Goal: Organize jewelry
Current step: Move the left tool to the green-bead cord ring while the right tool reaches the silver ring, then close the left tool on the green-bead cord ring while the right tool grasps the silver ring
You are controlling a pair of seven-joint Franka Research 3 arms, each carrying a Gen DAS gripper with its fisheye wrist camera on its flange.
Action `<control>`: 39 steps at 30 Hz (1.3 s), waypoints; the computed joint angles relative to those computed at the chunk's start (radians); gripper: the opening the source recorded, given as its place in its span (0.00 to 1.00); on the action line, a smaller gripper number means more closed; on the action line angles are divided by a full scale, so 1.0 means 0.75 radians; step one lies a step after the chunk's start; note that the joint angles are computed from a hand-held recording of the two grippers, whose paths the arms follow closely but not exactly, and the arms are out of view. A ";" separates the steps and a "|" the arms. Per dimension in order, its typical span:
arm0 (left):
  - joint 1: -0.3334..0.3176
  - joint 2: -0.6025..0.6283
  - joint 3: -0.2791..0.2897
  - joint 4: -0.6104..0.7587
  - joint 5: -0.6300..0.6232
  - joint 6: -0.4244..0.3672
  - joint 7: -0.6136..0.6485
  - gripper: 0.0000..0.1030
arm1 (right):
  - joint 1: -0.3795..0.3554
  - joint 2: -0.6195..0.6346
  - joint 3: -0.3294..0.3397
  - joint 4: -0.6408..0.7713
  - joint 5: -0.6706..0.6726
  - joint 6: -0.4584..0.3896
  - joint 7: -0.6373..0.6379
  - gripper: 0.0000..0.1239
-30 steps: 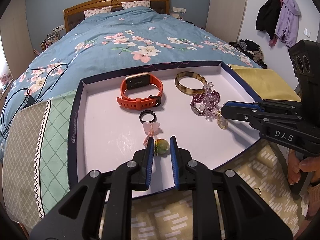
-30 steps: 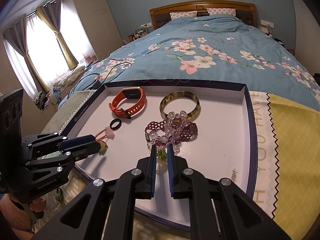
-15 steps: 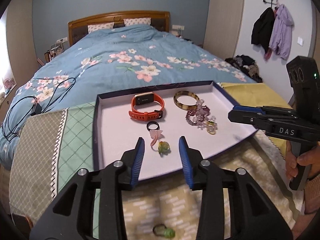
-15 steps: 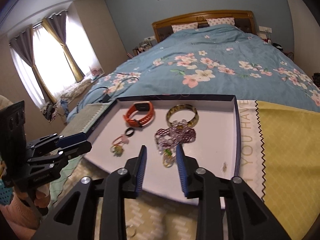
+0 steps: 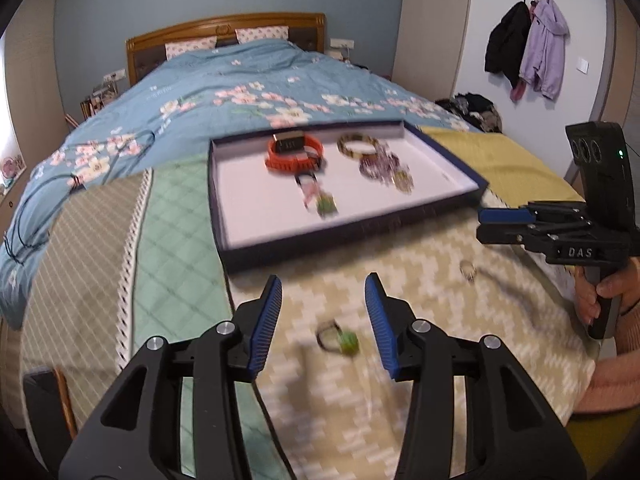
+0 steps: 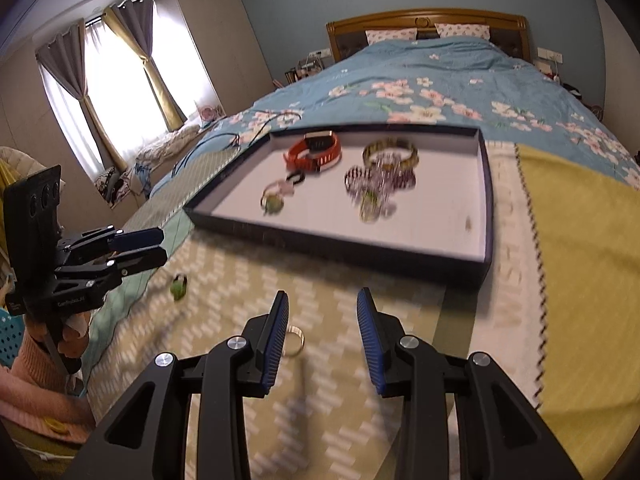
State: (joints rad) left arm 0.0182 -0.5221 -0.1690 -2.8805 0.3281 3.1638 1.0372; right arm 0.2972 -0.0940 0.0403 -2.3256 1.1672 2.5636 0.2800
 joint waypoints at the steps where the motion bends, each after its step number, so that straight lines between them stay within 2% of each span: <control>1: -0.020 0.003 0.013 -0.008 -0.004 -0.002 0.002 0.42 | 0.000 -0.003 0.001 -0.010 -0.006 -0.002 0.005 0.27; 10: -0.121 0.035 0.065 -0.029 -0.048 -0.040 0.008 0.43 | 0.020 -0.042 0.003 -0.055 -0.020 0.002 0.014 0.31; 16: -0.154 0.069 0.086 -0.004 -0.073 -0.068 0.019 0.37 | 0.029 -0.048 0.003 -0.064 -0.036 -0.002 0.039 0.31; 18: -0.152 0.072 0.081 0.002 -0.080 -0.078 0.018 0.31 | 0.031 -0.044 0.004 -0.063 -0.042 -0.003 0.049 0.31; 19: -0.161 0.080 0.089 0.008 -0.085 -0.083 0.023 0.25 | 0.032 -0.043 0.005 -0.062 -0.046 -0.003 0.055 0.31; 23: -0.126 0.096 0.048 0.028 -0.076 -0.086 0.006 0.22 | 0.038 -0.044 0.009 -0.065 -0.058 0.001 0.065 0.31; 33: -0.127 0.131 0.028 0.054 -0.056 -0.050 -0.014 0.21 | 0.082 -0.054 0.044 -0.104 -0.184 0.138 0.141 0.31; 36: -0.131 0.135 0.034 0.055 -0.056 -0.035 -0.016 0.21 | 0.099 -0.052 0.055 -0.116 -0.232 0.212 0.176 0.26; 38: -0.132 0.136 0.037 0.054 -0.056 -0.026 -0.018 0.21 | 0.108 -0.046 0.058 -0.122 -0.266 0.263 0.204 0.17; 39: -0.132 0.139 0.039 0.056 -0.057 -0.022 -0.019 0.21 | 0.112 -0.046 0.058 -0.126 -0.281 0.283 0.213 0.16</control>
State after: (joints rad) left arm -0.0807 -0.4180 -0.1400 -2.8384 0.2853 3.1472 1.0230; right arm 0.3811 -0.1286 0.0842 -2.4202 0.9562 2.7757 0.4400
